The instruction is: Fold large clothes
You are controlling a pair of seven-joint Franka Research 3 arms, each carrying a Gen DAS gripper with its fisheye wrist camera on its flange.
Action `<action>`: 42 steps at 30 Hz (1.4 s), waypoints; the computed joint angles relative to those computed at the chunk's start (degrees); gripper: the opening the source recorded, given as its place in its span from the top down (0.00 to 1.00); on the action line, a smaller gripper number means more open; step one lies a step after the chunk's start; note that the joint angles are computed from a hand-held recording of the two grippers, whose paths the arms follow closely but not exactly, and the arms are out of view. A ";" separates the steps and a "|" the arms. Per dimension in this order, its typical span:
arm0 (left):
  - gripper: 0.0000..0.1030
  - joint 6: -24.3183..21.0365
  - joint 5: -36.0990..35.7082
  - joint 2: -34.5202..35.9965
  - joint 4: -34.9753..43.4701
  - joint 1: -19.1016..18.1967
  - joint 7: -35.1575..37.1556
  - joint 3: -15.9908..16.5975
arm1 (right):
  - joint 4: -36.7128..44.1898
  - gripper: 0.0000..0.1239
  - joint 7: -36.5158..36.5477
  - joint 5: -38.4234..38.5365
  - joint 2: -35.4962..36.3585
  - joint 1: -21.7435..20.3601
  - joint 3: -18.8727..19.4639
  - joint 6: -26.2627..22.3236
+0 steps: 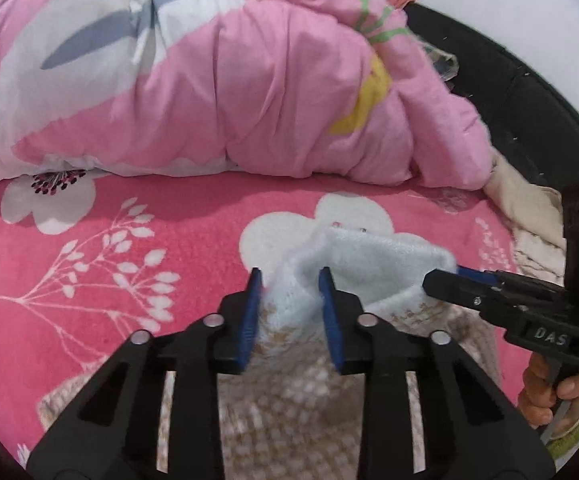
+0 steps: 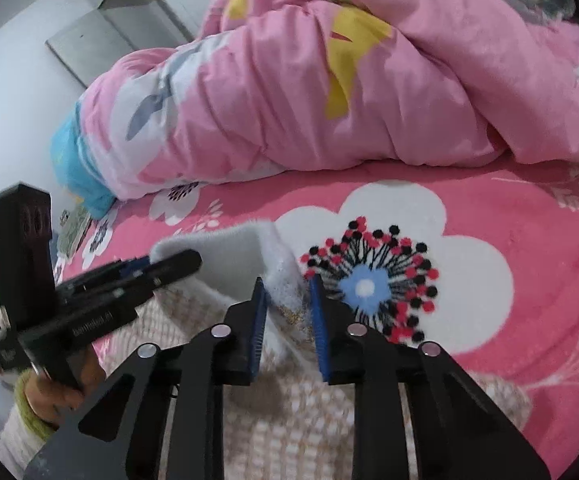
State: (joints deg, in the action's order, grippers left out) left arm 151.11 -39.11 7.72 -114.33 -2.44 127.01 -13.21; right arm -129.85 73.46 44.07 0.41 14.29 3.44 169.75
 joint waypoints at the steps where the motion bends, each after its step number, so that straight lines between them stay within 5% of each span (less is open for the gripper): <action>1: 0.80 0.17 -1.51 -1.36 -1.34 0.40 1.87 -0.19 | -1.50 0.85 1.13 -1.97 -1.41 0.23 0.19 0.32; 9: 0.84 0.30 -13.47 -13.08 -14.28 -2.78 19.67 4.36 | -12.68 0.85 17.95 -25.37 -10.66 -1.52 4.37 2.83; 14: 0.84 1.94 -13.84 -18.02 -22.22 -5.78 24.37 7.51 | -18.34 0.83 23.57 -31.15 -16.16 -1.54 5.87 -1.10; 20: 0.83 3.99 -10.04 -18.89 -26.64 -7.90 23.60 9.91 | -20.96 0.65 11.38 -16.42 -23.92 12.00 -4.72 0.26; 26: 0.83 2.46 -10.05 -20.95 -28.16 -8.51 22.49 11.50 | -7.51 0.65 -6.53 5.57 -11.60 24.58 -17.01 -1.95; 30: 0.82 -2.99 -8.60 -24.57 -30.02 -7.71 21.66 13.79 | -3.20 0.65 -7.87 10.69 -1.80 22.29 -16.13 -9.19; 33: 0.82 -9.76 -11.49 -27.55 -30.10 -7.21 24.36 17.34 | -6.56 0.65 -17.57 17.26 -2.75 21.87 -12.75 -3.20; 35: 0.81 -11.35 -14.96 -28.36 -29.05 -7.20 26.11 18.20 | -8.58 0.65 -16.20 14.80 -4.22 20.69 -10.74 -1.47; 39: 0.68 -7.89 -16.86 -24.12 -24.51 -7.51 22.95 14.60 | -11.42 0.65 -9.40 5.30 -5.58 16.94 -6.46 0.61; 42: 0.67 -0.55 -8.19 -16.68 -22.13 -6.75 14.07 9.20 | -14.61 0.65 -4.97 -0.13 -8.45 13.10 -3.64 -0.06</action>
